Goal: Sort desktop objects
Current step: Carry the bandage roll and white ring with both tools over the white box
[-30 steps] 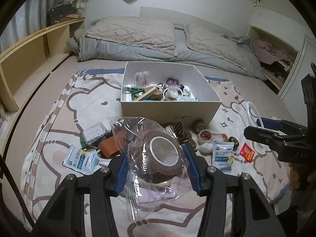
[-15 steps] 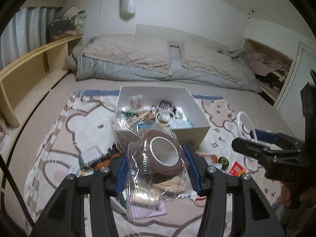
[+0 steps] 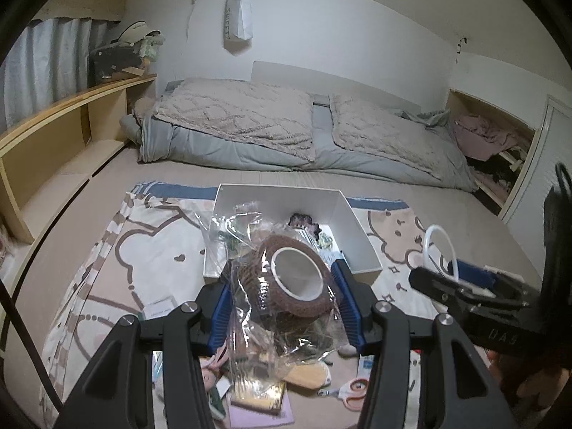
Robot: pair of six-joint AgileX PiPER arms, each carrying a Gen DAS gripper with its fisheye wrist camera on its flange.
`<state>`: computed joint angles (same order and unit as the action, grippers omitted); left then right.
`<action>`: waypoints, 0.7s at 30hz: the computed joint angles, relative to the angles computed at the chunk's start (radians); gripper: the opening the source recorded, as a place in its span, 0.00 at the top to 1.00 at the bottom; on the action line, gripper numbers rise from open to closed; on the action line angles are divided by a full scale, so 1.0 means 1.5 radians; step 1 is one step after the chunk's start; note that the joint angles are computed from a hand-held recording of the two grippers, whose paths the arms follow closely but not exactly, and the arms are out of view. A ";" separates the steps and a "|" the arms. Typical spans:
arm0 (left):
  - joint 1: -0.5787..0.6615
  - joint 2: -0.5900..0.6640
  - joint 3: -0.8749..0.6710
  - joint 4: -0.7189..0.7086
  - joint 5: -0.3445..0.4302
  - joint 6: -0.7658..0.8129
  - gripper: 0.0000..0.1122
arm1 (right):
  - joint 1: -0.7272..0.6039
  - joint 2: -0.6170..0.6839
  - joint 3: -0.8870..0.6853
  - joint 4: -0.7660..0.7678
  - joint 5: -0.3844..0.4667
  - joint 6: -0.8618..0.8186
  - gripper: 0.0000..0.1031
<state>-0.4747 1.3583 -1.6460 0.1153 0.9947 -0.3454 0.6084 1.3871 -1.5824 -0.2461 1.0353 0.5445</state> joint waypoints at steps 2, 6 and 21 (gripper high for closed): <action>0.009 0.020 -0.009 -0.008 -0.011 0.007 0.54 | -0.013 0.015 -0.006 0.008 -0.005 -0.008 0.18; 0.023 0.059 -0.029 -0.026 -0.041 0.014 0.54 | -0.026 0.040 -0.019 -0.008 -0.040 -0.017 0.18; 0.060 0.210 -0.127 -0.075 -0.086 0.042 0.54 | -0.118 0.187 -0.107 0.071 -0.078 -0.060 0.18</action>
